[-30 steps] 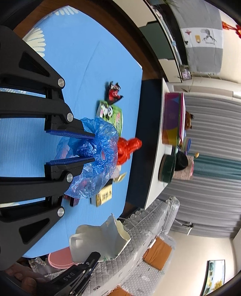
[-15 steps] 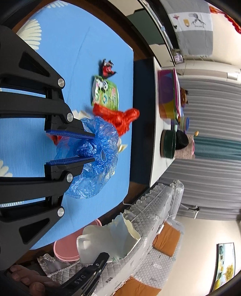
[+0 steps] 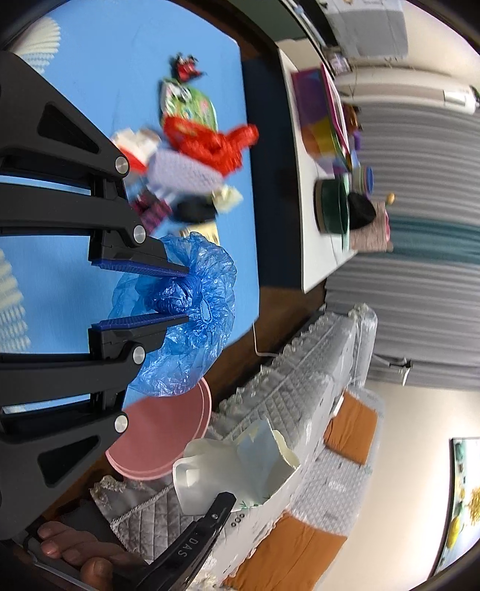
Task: Collect trash
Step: 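Carry the blue bag in the left tool while the right tool carries the white bag to the basin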
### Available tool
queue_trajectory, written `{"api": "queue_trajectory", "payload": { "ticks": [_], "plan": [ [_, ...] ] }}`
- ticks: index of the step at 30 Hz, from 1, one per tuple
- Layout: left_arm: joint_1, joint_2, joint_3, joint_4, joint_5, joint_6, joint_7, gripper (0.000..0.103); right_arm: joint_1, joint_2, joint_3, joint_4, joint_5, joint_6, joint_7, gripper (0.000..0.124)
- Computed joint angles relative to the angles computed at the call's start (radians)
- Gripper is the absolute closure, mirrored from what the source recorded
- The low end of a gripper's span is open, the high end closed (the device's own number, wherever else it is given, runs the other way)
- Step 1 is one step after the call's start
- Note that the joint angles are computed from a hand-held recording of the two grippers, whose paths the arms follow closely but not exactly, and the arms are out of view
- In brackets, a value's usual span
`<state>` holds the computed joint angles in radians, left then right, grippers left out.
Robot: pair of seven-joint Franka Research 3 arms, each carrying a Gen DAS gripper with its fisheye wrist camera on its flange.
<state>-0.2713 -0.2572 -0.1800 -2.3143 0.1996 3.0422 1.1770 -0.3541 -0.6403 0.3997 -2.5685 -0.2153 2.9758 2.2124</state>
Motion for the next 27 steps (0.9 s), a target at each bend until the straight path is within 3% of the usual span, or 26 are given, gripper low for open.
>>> {"api": "queue_trajectory", "payload": {
  "ticks": [11,19,27],
  "plan": [
    [-0.045,0.188,-0.049,0.191,-0.01,-0.014,0.062,0.084,-0.045,0.016,-0.086,0.007,0.007,-0.028,-0.022,0.12],
    [-0.052,0.315,-0.096,0.305,-0.104,-0.036,0.19,0.084,-0.045,0.069,-0.131,0.036,0.008,-0.048,-0.03,0.12],
    [-0.045,0.413,-0.142,0.393,-0.121,-0.07,0.24,0.084,-0.029,0.131,-0.162,0.069,-0.007,-0.066,-0.017,0.12]
  ]
}}
